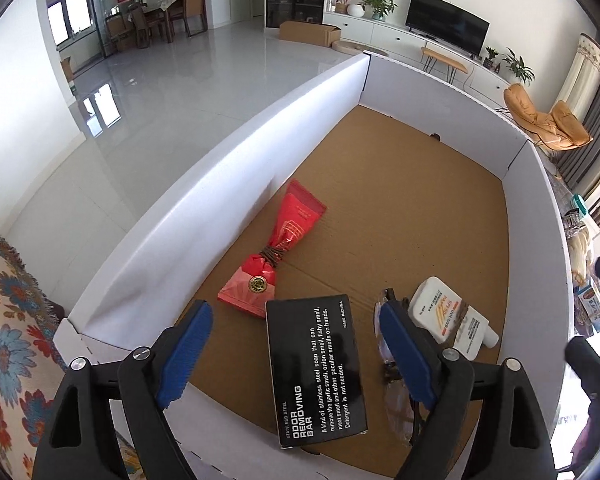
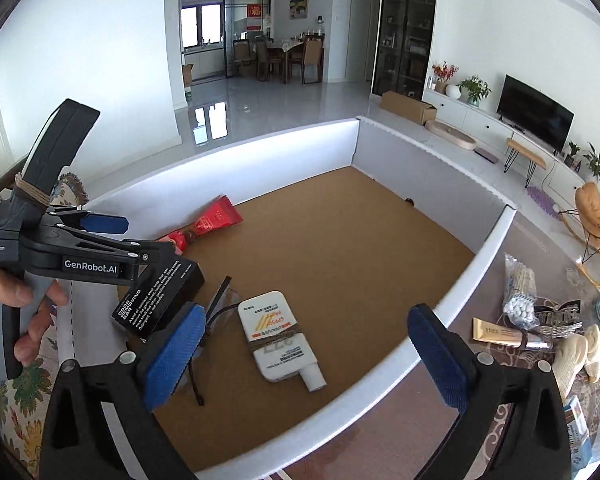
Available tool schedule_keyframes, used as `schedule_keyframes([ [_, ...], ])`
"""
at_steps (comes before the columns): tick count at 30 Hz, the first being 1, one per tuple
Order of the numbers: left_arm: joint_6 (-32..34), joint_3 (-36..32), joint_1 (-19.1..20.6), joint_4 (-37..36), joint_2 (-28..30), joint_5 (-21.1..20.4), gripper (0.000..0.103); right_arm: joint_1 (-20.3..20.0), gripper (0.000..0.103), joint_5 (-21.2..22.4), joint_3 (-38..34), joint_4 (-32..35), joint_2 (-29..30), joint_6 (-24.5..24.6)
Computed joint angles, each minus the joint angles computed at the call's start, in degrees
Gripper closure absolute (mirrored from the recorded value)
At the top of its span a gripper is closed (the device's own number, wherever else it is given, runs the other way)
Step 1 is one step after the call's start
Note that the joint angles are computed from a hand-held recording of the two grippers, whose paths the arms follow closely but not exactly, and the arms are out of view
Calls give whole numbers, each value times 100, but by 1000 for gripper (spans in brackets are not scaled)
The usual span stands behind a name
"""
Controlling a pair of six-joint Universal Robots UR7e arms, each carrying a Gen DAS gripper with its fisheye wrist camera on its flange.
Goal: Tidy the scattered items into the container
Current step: 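Open both grippers and withdraw both tools back over the table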
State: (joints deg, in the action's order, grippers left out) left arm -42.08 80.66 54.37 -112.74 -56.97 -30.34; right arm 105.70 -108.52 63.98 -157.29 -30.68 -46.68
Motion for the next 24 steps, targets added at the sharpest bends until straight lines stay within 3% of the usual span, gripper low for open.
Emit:
schedule_keyframes([
  [6, 256, 287, -350, -717, -1, 400, 18, -402, 1, 31, 1018, -1167, -835, -266],
  [11, 1646, 392, -849, -2353, 363, 636, 18, -1050, 1, -243, 1796, -1961, -1511, -290],
  [16, 2500, -22, -1195, -3051, 971, 95, 18, -1668, 1, -771, 1977, -1954, -1920, 149],
  [24, 2751, -1087, -1357, -2473, 2271, -1037, 18, -2248, 1, -1194, 1844, -1636, -2241, 776],
])
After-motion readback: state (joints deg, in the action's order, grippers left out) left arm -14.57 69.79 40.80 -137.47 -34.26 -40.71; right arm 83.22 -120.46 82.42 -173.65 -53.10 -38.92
